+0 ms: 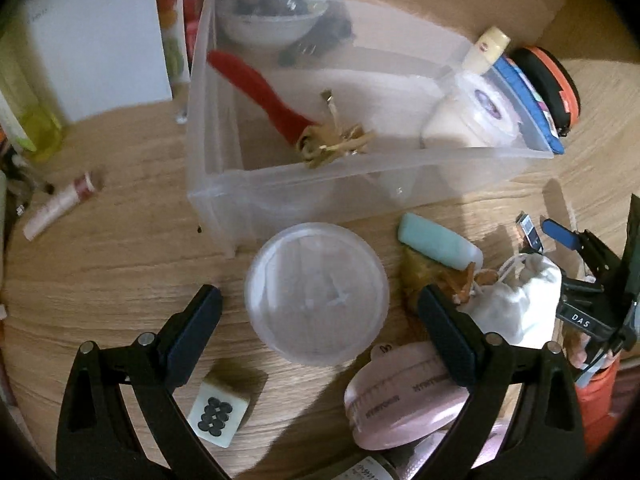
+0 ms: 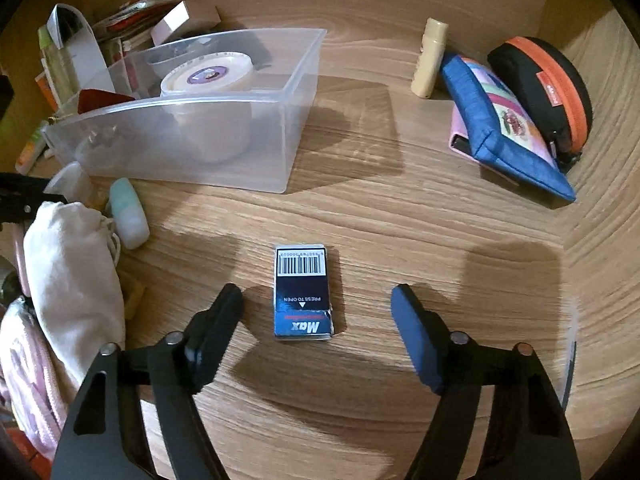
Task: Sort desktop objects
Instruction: 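Grasp the blue Max staple box with the right gripper, then lift the staple box with the right gripper while the left gripper grasps the clear round lid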
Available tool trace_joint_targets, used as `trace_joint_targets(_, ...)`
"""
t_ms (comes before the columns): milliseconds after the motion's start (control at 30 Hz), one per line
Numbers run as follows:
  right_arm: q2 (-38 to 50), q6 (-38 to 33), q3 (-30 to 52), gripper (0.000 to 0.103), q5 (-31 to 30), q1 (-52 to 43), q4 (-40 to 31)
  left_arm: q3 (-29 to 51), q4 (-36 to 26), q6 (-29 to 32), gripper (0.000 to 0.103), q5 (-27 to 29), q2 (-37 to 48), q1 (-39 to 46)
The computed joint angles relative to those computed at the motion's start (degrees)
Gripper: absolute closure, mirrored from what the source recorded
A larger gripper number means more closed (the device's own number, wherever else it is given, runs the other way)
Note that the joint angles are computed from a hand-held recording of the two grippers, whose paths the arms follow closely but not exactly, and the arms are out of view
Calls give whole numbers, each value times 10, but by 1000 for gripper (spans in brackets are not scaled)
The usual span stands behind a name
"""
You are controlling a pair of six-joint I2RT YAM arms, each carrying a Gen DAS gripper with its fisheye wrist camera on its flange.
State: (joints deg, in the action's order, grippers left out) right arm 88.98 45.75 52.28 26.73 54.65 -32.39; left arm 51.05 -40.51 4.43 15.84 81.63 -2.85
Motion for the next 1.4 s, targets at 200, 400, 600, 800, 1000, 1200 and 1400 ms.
trace_joint_targets(200,-6,-16,-6,62,-5,6,17,-1,12,1,4,-35,2,-12)
trace_joint_targets(400,6,-33,5,78,-6,8,20,-7,21,12,19,-54,-5,-13)
trace_joint_targets(600,-13,-35,0,78,6,23,28,-23,26,31,37,-53,-27,-11)
trace_joint_targets(800,-23,-34,11,78,33,43,17,-37,13,44,37,-21,-63,14)
trace_joint_targets(1000,-24,-27,25,78,53,61,9,-56,5,48,37,-5,-147,41)
trace_joint_targets(1200,-40,-27,37,78,62,68,9,-56,-20,53,37,11,-224,58)
trace_joint_targets(1400,-50,-35,57,78,81,78,14,-39,-31,51,37,58,-255,67)
